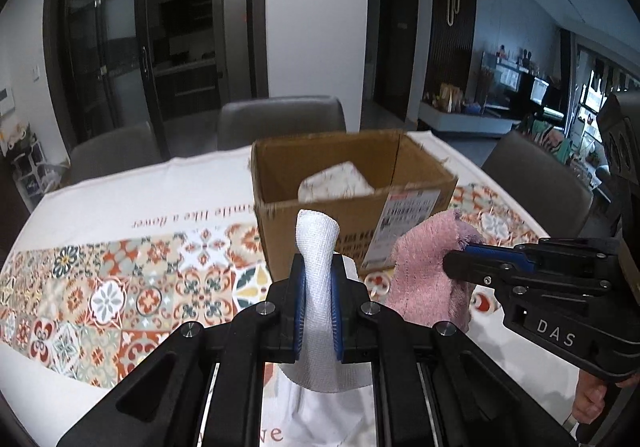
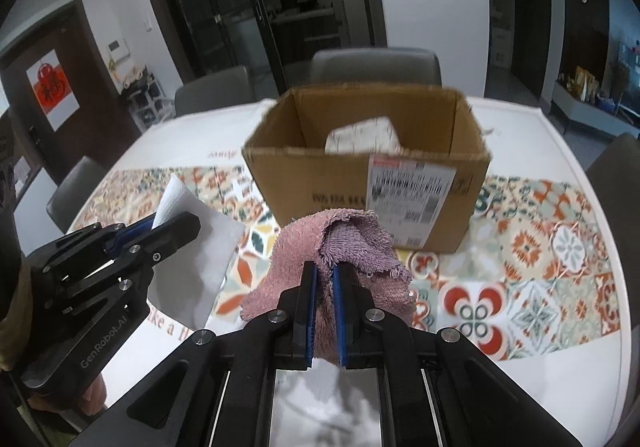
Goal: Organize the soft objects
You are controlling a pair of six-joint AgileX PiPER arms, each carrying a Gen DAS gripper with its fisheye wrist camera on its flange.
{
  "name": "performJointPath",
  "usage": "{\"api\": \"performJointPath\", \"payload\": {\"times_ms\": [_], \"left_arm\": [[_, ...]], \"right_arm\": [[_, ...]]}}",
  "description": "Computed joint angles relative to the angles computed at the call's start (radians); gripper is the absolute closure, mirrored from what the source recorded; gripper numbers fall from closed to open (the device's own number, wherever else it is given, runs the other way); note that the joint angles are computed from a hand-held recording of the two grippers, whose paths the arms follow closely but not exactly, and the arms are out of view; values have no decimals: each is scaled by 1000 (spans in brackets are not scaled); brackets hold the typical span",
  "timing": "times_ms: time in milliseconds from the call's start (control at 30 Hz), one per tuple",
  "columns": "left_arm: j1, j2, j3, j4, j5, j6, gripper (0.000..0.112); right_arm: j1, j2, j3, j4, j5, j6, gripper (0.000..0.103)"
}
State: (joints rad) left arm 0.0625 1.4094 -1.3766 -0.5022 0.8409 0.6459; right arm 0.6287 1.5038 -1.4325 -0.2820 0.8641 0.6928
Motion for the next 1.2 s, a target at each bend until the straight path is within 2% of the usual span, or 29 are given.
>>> {"api": "performJointPath", "payload": {"times_ms": [400, 733, 933, 1200], "left_arm": [[-22, 0, -117, -26, -2, -15, 100], [-45, 60, -237, -22, -11, -51, 100], [-59, 104, -292, -1, -22, -80, 100], [-77, 183, -386, 18, 4, -105, 100]], "right_arm": [[12, -36, -85, -118, 21, 48, 93], [-10, -23, -157, -150, 2, 22, 94], [-19, 2, -204, -195, -23, 6, 99], [-67, 39, -254, -127, -36, -60, 99]]}}
